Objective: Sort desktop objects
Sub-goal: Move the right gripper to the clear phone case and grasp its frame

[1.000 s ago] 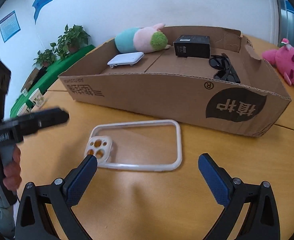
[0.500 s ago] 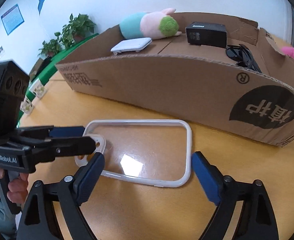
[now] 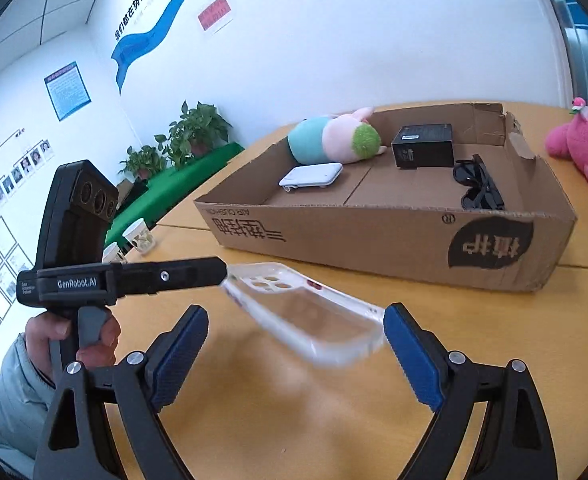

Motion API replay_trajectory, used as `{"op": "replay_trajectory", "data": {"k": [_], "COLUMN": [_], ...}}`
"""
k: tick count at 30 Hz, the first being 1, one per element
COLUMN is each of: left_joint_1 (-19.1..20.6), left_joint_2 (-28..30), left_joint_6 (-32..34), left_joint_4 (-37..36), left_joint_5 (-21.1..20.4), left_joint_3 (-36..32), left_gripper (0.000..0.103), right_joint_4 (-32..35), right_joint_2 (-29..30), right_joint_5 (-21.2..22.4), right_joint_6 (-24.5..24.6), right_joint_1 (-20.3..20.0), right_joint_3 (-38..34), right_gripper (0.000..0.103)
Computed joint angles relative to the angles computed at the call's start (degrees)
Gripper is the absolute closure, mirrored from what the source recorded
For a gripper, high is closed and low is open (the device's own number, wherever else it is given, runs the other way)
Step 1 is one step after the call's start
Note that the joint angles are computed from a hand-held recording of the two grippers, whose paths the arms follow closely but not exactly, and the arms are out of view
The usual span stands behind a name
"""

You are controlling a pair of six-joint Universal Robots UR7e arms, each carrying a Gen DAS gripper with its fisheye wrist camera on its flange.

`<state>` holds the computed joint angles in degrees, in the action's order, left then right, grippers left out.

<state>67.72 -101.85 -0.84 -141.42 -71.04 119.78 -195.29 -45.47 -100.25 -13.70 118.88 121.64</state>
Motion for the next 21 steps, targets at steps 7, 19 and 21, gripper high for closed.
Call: {"op": "replay_trajectory", "data": {"k": [7, 19, 21], "left_joint_1": [0.5, 0.1, 0.1], "left_joint_2": [3.5, 5.4, 4.7], "left_joint_6": [1.2, 1.0, 0.4], "left_joint_4": [1.6, 9.6, 10.0], "left_joint_5": [6.2, 13.3, 12.6], "left_joint_3": [-1.0, -1.6, -1.3], "left_gripper": [0.038, 0.088, 0.091], "right_joint_4": [5.1, 9.9, 9.8], "right_joint_2": [1.9, 6.5, 6.5], "right_joint_5": [-11.3, -25.7, -24.5], "right_joint_6": [7.8, 4.6, 4.1], "right_joint_1": [-0.4, 3.2, 3.1], "right_joint_3": [-2.3, -5.0, -5.1], "right_gripper": [0.018, 0.076, 0.086]}}
